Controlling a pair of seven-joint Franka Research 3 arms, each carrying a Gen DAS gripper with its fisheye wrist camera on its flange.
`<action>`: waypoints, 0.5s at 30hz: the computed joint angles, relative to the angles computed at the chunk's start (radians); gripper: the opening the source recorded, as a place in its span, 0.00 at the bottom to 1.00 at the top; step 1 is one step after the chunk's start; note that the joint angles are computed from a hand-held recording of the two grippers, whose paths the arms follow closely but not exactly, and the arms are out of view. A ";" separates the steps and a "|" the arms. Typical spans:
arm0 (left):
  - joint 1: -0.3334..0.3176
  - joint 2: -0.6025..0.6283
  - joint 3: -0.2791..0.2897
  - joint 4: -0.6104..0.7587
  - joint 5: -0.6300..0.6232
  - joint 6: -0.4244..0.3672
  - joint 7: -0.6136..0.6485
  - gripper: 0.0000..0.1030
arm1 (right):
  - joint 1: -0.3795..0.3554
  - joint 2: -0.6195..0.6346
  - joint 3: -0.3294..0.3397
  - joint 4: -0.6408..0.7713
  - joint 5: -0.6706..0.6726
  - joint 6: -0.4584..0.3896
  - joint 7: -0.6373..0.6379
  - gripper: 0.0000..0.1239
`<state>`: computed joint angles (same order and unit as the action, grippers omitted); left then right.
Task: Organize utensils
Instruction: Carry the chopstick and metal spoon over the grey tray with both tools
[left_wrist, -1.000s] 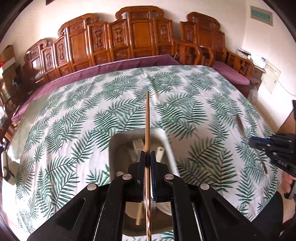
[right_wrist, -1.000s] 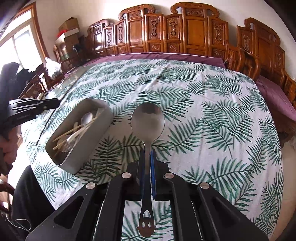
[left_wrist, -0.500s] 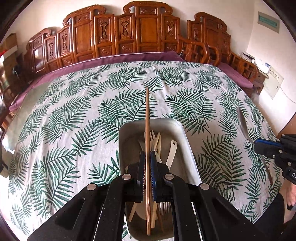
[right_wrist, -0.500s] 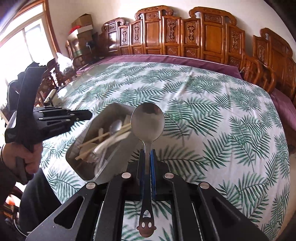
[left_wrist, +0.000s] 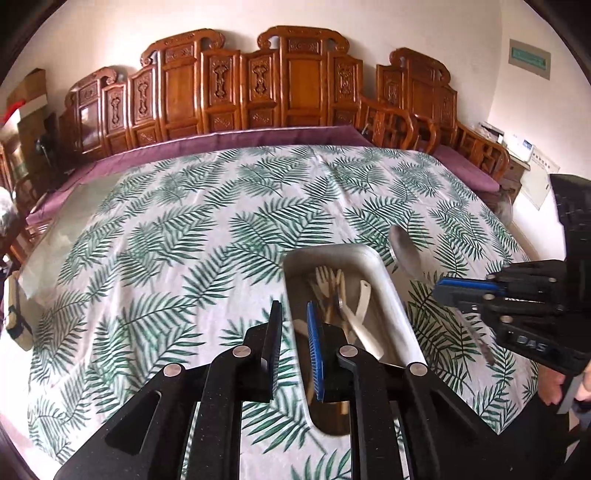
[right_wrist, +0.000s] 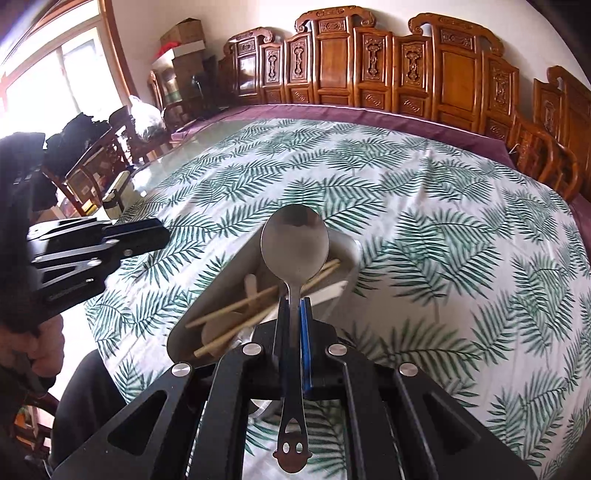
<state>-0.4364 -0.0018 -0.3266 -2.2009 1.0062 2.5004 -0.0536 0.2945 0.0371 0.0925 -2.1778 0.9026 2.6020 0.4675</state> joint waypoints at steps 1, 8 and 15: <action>-0.001 -0.019 -0.001 -0.017 0.003 -0.003 -0.007 0.13 | 0.005 0.008 0.004 0.005 -0.005 0.004 0.012 0.06; 0.016 -0.112 -0.024 -0.094 0.018 -0.016 -0.046 0.20 | 0.028 0.063 0.029 0.041 -0.052 0.036 0.099 0.06; 0.034 -0.171 -0.049 -0.150 0.026 -0.033 -0.072 0.22 | 0.047 0.131 0.051 0.081 -0.128 0.083 0.222 0.06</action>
